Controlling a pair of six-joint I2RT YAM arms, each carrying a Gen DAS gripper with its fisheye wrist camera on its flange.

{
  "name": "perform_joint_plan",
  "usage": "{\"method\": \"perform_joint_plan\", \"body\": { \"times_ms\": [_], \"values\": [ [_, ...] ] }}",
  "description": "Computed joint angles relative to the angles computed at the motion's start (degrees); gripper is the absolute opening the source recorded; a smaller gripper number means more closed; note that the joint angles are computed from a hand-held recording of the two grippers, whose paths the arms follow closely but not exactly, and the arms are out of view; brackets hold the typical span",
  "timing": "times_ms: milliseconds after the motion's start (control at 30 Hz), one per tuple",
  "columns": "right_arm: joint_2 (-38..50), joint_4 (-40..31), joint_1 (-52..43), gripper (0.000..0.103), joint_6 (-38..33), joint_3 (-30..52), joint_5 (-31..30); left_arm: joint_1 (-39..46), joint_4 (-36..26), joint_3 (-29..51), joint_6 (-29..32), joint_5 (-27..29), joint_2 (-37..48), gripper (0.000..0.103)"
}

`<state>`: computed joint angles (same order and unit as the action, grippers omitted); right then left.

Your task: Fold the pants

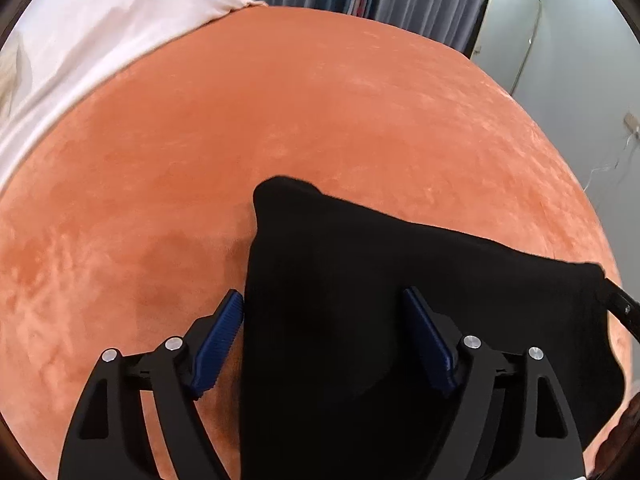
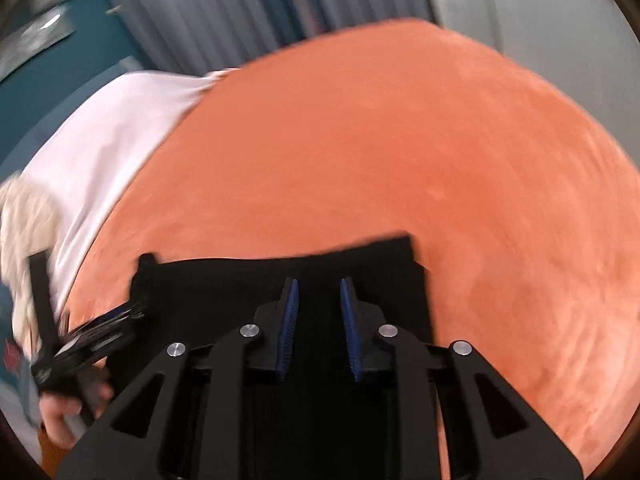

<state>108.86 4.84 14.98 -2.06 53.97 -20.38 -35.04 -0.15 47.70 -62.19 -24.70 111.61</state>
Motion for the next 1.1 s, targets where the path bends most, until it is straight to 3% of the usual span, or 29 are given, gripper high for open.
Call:
{"method": "perform_joint_plan", "body": {
  "times_ms": [67, 167, 233, 467, 633, 833, 933, 967, 1000, 1033, 1100],
  "values": [
    [4.67, -1.22, 2.0, 0.021, -2.69, 3.58, 8.54, -0.24, 1.46, -1.25, -1.16, 1.04, -0.93, 0.08],
    [5.29, -2.22, -1.83, 0.019, 4.21, 4.0, 0.8, -2.26, -2.03, -0.06, -2.37, -0.46, -1.51, 0.079],
    [-1.25, 0.14, -1.07, 0.024, 5.68, -1.1, 3.15, -4.24, -7.29, 2.34, -2.5, -3.2, -1.86, 0.078],
    [-16.47, 1.46, -2.28, 0.025, -0.92, -15.17, 6.24, -13.64, -27.0, 9.59, -8.24, -13.71, -3.35, 0.076],
    [-24.41, 3.65, -3.92, 0.025, -6.14, -25.76, 5.6, -19.5, -34.98, 12.33, -14.57, -15.56, -3.36, 0.076],
    [-22.35, 9.87, -3.42, 0.023, -9.82, -30.91, 9.15, -24.0, -43.23, 16.74, -20.27, -16.06, -0.64, 0.076],
    [-27.18, 6.5, -4.91, 0.023, -9.21, -31.96, 6.89, -26.04, -44.82, 15.8, -24.16, -15.47, -1.49, 0.077],
    [-28.99, 5.09, -6.39, 0.027, -9.35, -32.27, 5.33, -26.97, -44.4, 14.12, -25.75, -15.1, -2.77, 0.077],
    [-29.98, 4.51, -7.59, 0.041, -9.5, -32.56, 4.6, -27.76, -44.12, 12.76, -27.09, -14.77, -3.78, 0.077],
    [-30.95, 4.28, -10.14, 0.048, -10.2, -33.25, 3.55, -29.05, -43.25, 10.11, -29.2, -14.05, -5.47, 0.077],
    [-30.55, 3.56, -15.7, 0.051, -12.63, -33.82, 1.1, -30.45, -42.18, 6.99, -31.74, -12.71, -7.1, 0.077]
  ]
}}
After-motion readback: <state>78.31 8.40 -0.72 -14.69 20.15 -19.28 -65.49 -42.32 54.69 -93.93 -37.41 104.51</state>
